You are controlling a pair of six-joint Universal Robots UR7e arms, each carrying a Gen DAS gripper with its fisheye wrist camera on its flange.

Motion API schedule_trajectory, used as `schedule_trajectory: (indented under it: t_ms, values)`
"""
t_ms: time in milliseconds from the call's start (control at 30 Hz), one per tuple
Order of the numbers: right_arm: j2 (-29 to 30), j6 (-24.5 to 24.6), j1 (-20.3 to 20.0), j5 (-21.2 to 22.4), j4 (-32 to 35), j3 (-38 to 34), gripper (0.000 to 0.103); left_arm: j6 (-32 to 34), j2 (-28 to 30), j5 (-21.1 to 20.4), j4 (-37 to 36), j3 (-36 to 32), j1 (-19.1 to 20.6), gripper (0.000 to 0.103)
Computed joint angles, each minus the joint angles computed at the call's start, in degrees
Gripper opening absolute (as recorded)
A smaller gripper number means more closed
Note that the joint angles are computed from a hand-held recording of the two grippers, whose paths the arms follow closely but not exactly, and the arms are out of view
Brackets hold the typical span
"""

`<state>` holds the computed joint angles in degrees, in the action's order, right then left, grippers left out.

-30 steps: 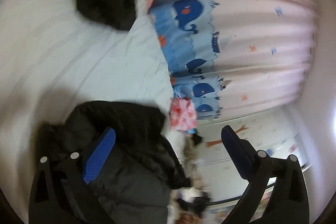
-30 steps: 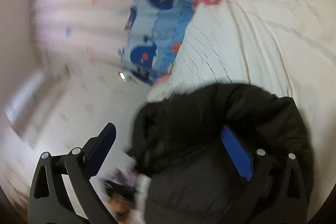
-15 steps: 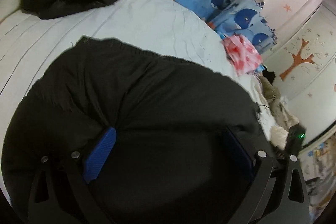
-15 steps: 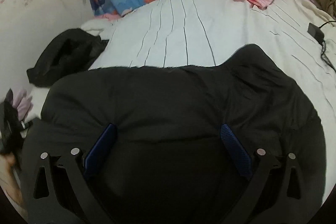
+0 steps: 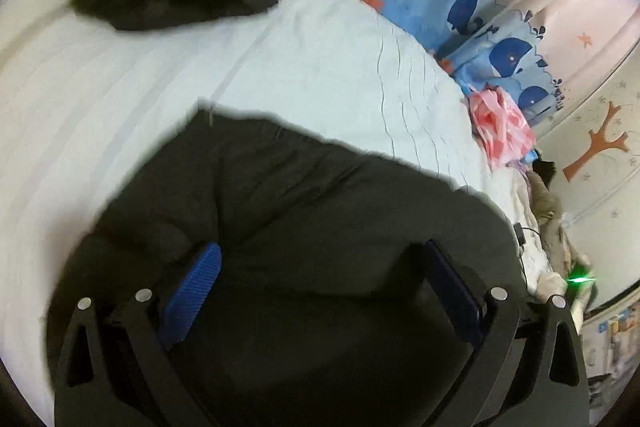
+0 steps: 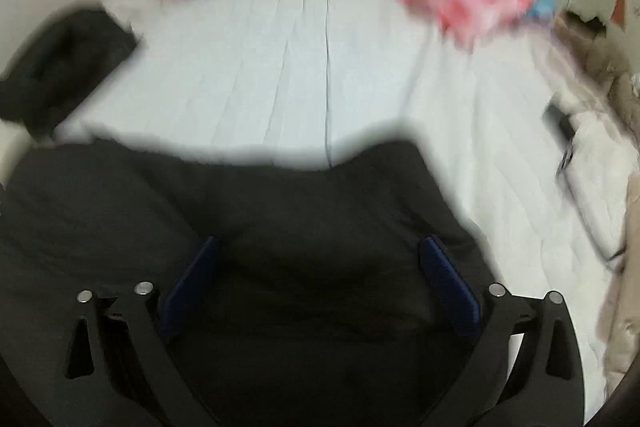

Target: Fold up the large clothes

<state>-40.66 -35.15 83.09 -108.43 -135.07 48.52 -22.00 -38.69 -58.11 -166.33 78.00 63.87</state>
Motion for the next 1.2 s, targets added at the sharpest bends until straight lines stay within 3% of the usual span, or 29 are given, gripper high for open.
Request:
schedule_trajectory:
  t_ms: [100,200,233,300,400,467,600,667,700,833,967,1067,1200]
  values:
    - [0.0,0.2,-0.9,1.6,-0.6,0.2,0.096,1.6,1.5,0.4,-2.2,-0.2,0.3,0.096]
    - [0.8,0.0,0.3,-2.8,2.8,-2.0,0.096,0.0,1.4,0.9,3.3,-1.5,0.3,0.096]
    - [-1.1,0.8,0.7,-3.0,2.2,0.3,0.096,-1.4,0.1,1.1,5.4,-0.8,0.0,0.096]
    - [-7.5,0.5,0.5,2.8,-0.8,8.7,0.096,-3.0,-4.1,0.0,2.6,4.4,-1.1,0.096]
    - [-18.5,-4.8,0.2,9.6,-6.3,23.1,0.096,-2.8,-11.0,-1.0,-5.5,14.6,-3.2,0.096]
    - [-26.2,-6.2,-1.4,14.2,-5.6,31.1,0.096,-3.1,-17.3,-0.1,-10.8,24.2,-5.2,0.096]
    - [-35.3,-3.0,-6.8,19.8,-0.8,38.7,0.096,-11.5,-25.7,-2.3,-15.7,38.2,-5.4,0.096]
    - [-38.5,1.6,-10.9,23.2,1.2,40.8,0.096,-15.6,-27.0,-4.9,-17.1,41.7,-4.3,0.096]
    - [-39.8,4.9,-13.9,27.3,3.8,41.0,0.096,-17.2,-27.1,-6.5,-18.6,43.3,-3.6,0.096]
    - [-41.2,13.5,-21.7,40.0,12.9,39.8,0.096,-20.4,-24.6,-12.9,-25.6,46.1,-1.8,0.096]
    - [-39.4,15.8,-25.8,49.1,20.5,37.6,0.096,-21.5,-22.6,-14.0,-28.7,46.3,-2.5,0.096]
    - [-38.6,14.6,-25.8,51.5,21.5,37.1,0.096,-22.1,-21.7,-17.2,-31.5,45.8,-2.6,0.096]
    - [-36.3,13.6,-23.9,48.3,23.2,34.5,0.096,-20.0,-20.9,-16.0,-27.5,44.2,-3.1,0.096]
